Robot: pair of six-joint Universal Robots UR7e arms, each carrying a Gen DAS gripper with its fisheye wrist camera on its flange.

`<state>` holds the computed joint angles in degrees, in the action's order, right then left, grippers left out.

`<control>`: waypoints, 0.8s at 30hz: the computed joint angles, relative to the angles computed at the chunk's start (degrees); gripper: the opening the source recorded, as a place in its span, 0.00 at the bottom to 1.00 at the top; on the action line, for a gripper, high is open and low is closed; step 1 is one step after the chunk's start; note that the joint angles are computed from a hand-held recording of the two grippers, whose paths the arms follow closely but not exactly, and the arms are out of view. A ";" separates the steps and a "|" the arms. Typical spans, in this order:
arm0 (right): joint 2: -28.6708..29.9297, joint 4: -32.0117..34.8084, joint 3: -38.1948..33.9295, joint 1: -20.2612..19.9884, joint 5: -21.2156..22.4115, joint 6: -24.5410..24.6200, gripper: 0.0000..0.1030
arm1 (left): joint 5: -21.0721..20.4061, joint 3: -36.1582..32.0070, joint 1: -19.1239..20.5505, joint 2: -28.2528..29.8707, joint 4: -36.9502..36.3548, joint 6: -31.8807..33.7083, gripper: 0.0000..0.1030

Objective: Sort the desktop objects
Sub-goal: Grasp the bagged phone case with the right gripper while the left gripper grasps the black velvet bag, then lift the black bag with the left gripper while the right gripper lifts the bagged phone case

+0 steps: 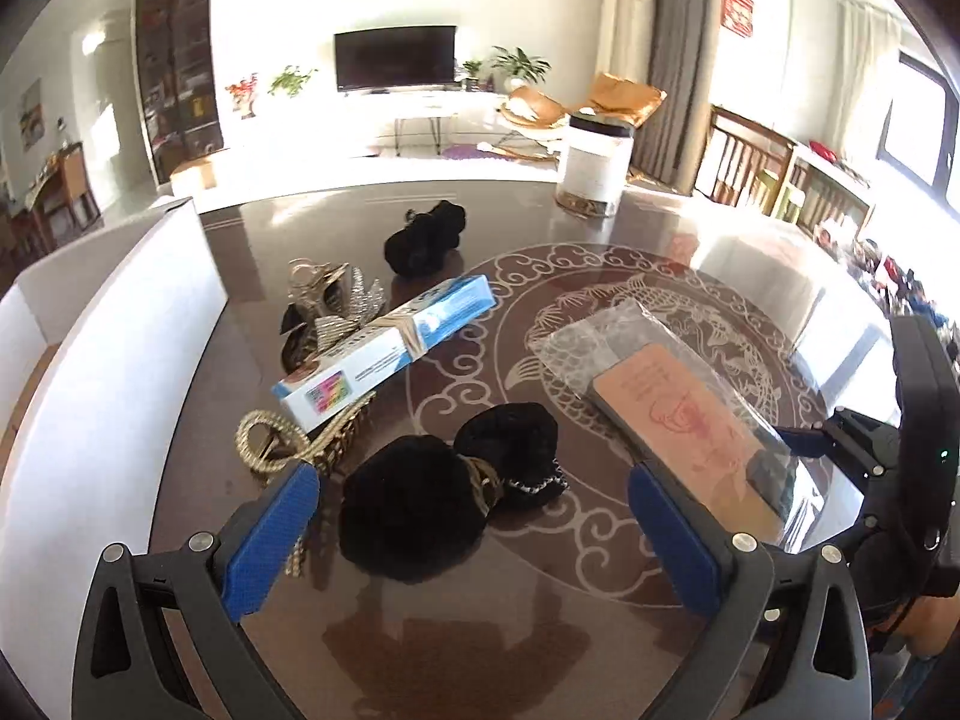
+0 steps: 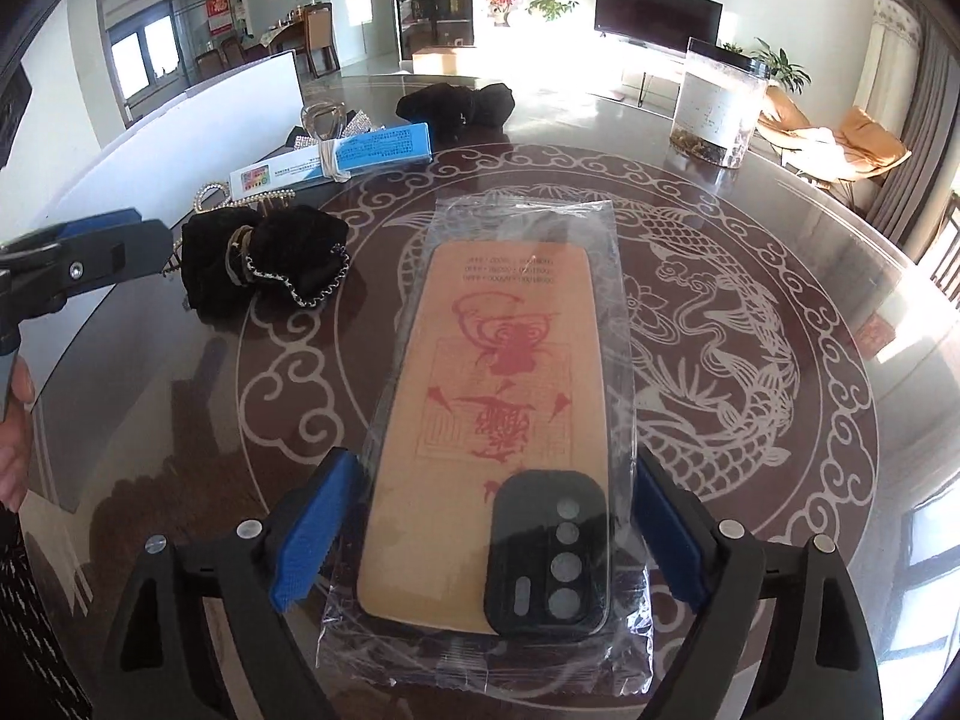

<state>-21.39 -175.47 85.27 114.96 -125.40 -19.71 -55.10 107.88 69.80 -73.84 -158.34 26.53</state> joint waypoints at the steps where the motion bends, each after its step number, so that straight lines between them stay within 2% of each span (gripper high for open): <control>1: 0.08 -0.40 0.07 -0.27 0.08 -0.34 0.87 | 1.04 -1.65 0.00 1.86 1.99 1.66 1.00; 4: 0.30 -0.72 -0.14 -0.67 0.28 -0.80 0.87 | 3.18 -3.31 0.41 4.81 5.92 3.79 1.00; 7: 0.15 -1.21 0.15 -1.01 0.91 -0.47 0.87 | 2.67 -1.15 0.72 2.96 7.11 3.59 0.98; 9: -0.17 -1.78 0.52 -1.29 1.44 0.49 0.87 | 1.25 0.42 1.07 0.69 8.95 1.20 0.61; 10: -0.48 -2.17 0.92 -1.48 1.94 0.97 0.87 | 0.40 1.57 1.16 -0.58 8.92 0.11 0.53; 11: -0.73 -2.46 1.20 -1.67 2.48 1.36 0.87 | 0.23 2.68 1.09 -1.89 9.02 -1.36 0.35; 12: -0.94 -2.69 1.43 -1.84 2.99 1.69 0.87 | -0.31 3.46 1.14 -3.16 9.75 -3.21 0.33; 14: -1.28 -3.16 1.92 -2.09 3.87 2.09 0.87 | -1.20 4.86 1.34 -4.84 10.10 -5.87 0.33; 17: -1.26 -3.17 1.85 -2.12 4.00 2.17 0.87 | 0.56 6.27 0.56 -5.57 8.88 -6.47 0.36; 19: -1.19 -3.14 1.80 -2.04 3.74 1.99 0.87 | 0.73 6.75 0.16 -5.61 7.83 -6.23 0.45; 21: -1.14 -3.16 1.71 -2.03 3.70 1.90 0.87 | 0.80 7.34 -0.37 -5.52 5.20 -5.85 0.71; 24: -1.22 -4.86 2.23 -2.03 3.65 1.72 0.87 | -0.39 7.53 -0.87 -5.20 1.50 -5.14 0.81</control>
